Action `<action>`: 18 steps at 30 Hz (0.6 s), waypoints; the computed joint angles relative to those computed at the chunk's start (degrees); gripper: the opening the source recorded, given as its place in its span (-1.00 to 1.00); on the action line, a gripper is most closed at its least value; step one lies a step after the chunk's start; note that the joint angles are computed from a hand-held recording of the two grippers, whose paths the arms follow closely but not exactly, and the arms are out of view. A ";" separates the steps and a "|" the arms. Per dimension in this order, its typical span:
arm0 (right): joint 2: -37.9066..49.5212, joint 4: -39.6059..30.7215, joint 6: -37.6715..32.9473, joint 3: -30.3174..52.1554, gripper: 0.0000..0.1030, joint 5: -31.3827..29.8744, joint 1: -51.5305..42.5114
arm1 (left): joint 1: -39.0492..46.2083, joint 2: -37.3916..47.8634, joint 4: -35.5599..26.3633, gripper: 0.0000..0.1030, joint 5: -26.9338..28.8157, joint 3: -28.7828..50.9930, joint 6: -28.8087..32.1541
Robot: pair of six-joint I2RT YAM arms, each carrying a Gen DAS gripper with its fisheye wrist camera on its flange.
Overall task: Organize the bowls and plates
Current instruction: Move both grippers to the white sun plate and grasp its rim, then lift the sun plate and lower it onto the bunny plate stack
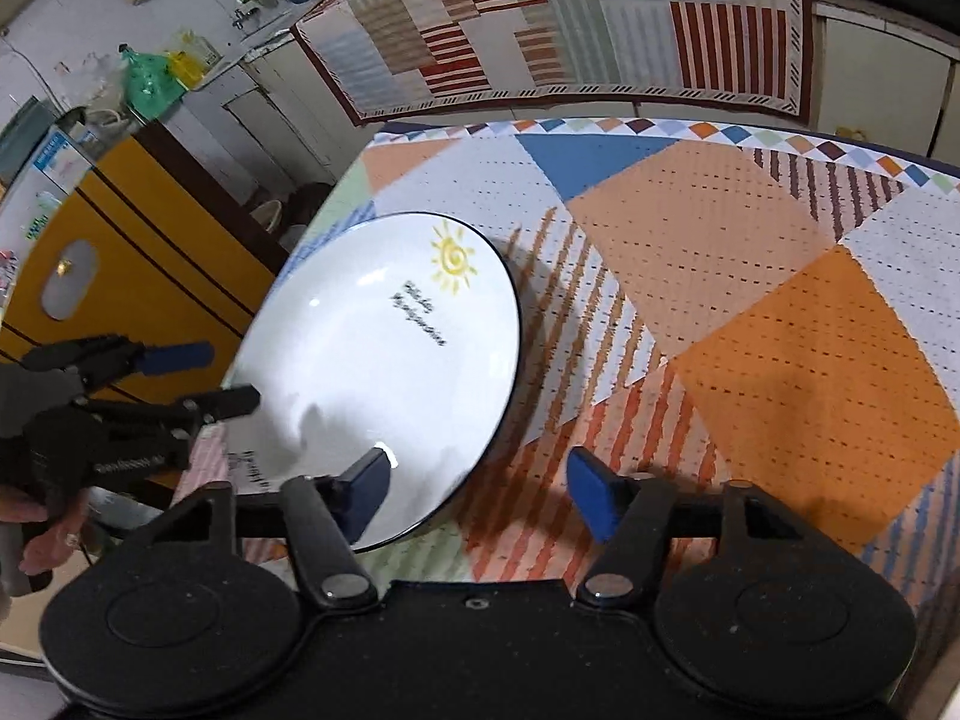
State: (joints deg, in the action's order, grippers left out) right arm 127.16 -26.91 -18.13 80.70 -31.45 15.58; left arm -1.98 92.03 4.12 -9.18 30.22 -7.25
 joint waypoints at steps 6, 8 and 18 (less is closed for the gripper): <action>3.18 4.64 3.33 0.59 -0.06 -0.34 0.34 | 3.78 5.91 1.43 -0.19 4.99 1.78 -1.94; 3.62 6.36 3.64 0.37 -0.26 -0.41 0.41 | 5.20 6.08 3.01 -0.25 7.55 1.07 -2.68; 4.71 10.84 4.45 -0.84 -0.63 -3.36 0.40 | 6.29 7.23 7.05 -0.34 9.57 -0.13 -3.90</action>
